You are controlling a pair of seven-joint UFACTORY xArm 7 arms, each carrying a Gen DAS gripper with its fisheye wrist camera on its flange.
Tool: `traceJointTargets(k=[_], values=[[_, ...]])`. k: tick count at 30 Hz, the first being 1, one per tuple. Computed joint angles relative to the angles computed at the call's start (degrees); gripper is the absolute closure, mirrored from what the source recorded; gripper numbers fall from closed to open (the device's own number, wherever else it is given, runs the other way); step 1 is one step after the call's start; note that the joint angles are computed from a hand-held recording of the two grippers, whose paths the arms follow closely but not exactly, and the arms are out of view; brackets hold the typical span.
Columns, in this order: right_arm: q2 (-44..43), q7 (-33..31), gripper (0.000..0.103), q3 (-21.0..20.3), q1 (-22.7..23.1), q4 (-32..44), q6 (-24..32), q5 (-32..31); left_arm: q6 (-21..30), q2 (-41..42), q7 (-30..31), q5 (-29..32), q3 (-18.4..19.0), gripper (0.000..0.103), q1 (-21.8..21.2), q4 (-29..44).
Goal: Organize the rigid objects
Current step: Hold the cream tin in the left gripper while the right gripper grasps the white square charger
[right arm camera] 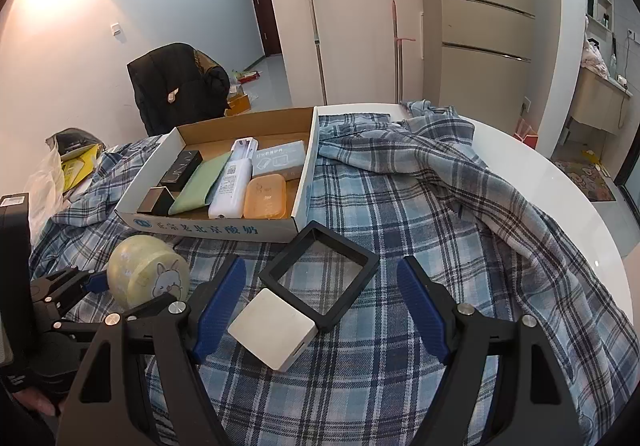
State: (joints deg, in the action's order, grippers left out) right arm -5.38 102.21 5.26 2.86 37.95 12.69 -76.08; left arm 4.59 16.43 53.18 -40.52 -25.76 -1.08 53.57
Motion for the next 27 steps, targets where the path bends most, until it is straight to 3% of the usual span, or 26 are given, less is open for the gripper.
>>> traceJointTargets(k=[2,3,4,7,11,13,16,19,24,27], values=[[0.0,0.0,0.026,0.1,0.1,0.0,0.3,0.0,-1.8,0.6,6.1,-6.7,-6.5,0.039,5.8,0.7],[-0.1,0.0,0.026,0.1,0.2,0.0,0.4,0.0,-1.8,0.8,9.1,-9.5,-8.8,0.05,7.9,1.1],[-0.1,0.0,0.026,0.2,0.2,0.0,0.6,0.0,-1.0,0.6,10.0,-10.4,-8.7,0.051,8.0,1.4],[-0.4,0.3,0.026,0.3,0.3,0.0,1.3,-0.4,1.5,-0.7,11.0,-12.0,-6.1,0.051,6.3,1.3],[-0.6,0.3,0.026,0.0,0.1,-0.2,1.1,-0.2,0.3,-5.2,0.2,1.2,5.1,0.052,-4.5,-2.8],[-0.4,-0.3,0.026,-0.1,-0.1,-0.2,0.5,0.5,1.6,-6.9,0.2,1.9,5.8,0.053,-5.1,-3.9],[-0.1,-1.0,0.026,0.0,-0.1,-0.1,0.3,0.9,5.1,-8.0,3.4,-2.4,6.3,0.053,-5.2,-3.6],[-0.1,-0.7,0.026,0.2,0.0,0.1,0.8,0.3,3.8,-6.9,0.8,0.1,9.3,0.053,-8.3,-3.5],[0.0,-1.1,0.026,0.1,0.1,0.0,0.4,1.1,-0.5,-3.7,11.4,-11.6,3.2,0.053,-3.8,-1.2],[0.0,-1.1,0.026,0.1,0.1,0.1,0.5,1.0,0.2,-2.3,11.3,-11.8,3.1,0.053,-3.4,0.2]])
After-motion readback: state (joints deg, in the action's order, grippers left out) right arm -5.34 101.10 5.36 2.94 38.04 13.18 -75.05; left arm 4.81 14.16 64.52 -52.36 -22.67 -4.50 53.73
